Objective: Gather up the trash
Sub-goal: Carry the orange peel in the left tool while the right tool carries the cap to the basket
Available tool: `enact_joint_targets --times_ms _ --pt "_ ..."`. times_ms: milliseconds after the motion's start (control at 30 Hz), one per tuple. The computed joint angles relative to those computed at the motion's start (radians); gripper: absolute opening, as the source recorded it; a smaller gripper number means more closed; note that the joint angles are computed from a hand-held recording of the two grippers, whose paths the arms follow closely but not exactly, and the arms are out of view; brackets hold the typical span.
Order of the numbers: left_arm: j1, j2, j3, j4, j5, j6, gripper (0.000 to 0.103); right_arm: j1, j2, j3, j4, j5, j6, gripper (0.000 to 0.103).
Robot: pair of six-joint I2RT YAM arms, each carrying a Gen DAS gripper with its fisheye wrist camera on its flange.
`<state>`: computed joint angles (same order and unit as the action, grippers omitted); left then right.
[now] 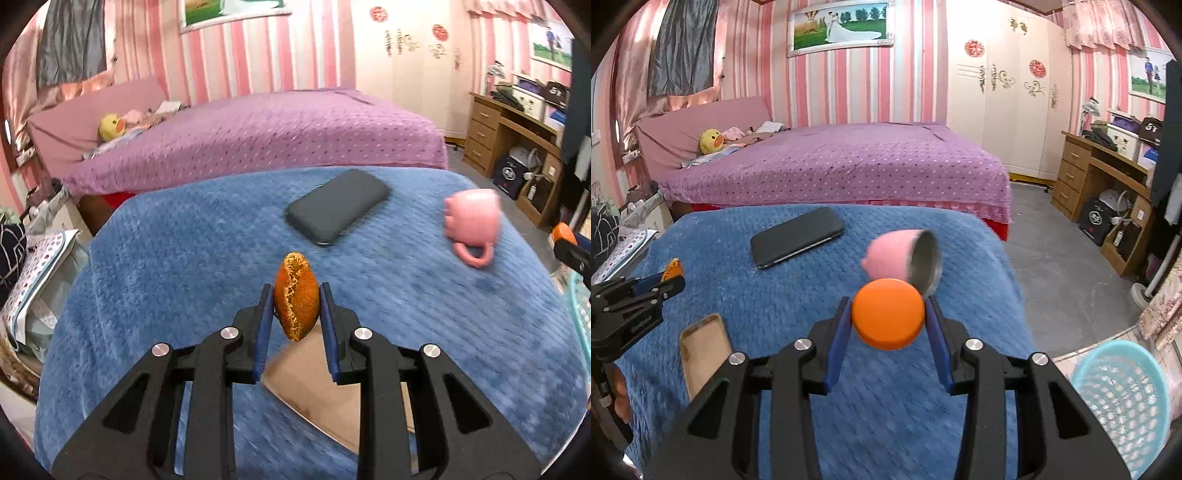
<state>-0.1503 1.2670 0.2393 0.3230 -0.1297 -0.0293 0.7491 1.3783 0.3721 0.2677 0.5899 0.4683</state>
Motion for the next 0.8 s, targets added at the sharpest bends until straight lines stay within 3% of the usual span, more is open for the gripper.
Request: enact_joint_targets --times_ms 167,367,500,633,800 --pt "-0.294 -0.159 -0.053 -0.118 -0.164 -0.157 0.024 -0.031 -0.302 -0.123 -0.19 0.025 0.02 0.04" --pt "-0.578 -0.126 -0.014 -0.191 -0.287 -0.364 0.023 -0.175 -0.73 -0.243 -0.466 -0.025 -0.032 0.04" --pt "-0.747 -0.064 0.055 -0.238 -0.411 -0.475 0.024 -0.371 -0.946 -0.277 -0.584 -0.148 -0.144 0.04" --pt "-0.813 0.0 0.123 -0.257 -0.44 -0.539 0.024 -0.662 -1.097 -0.304 -0.653 -0.375 -0.285 0.04" --pt "-0.905 0.159 0.236 -0.245 -0.463 -0.567 0.024 -1.02 -1.01 -0.349 -0.529 -0.646 -0.472 0.04"
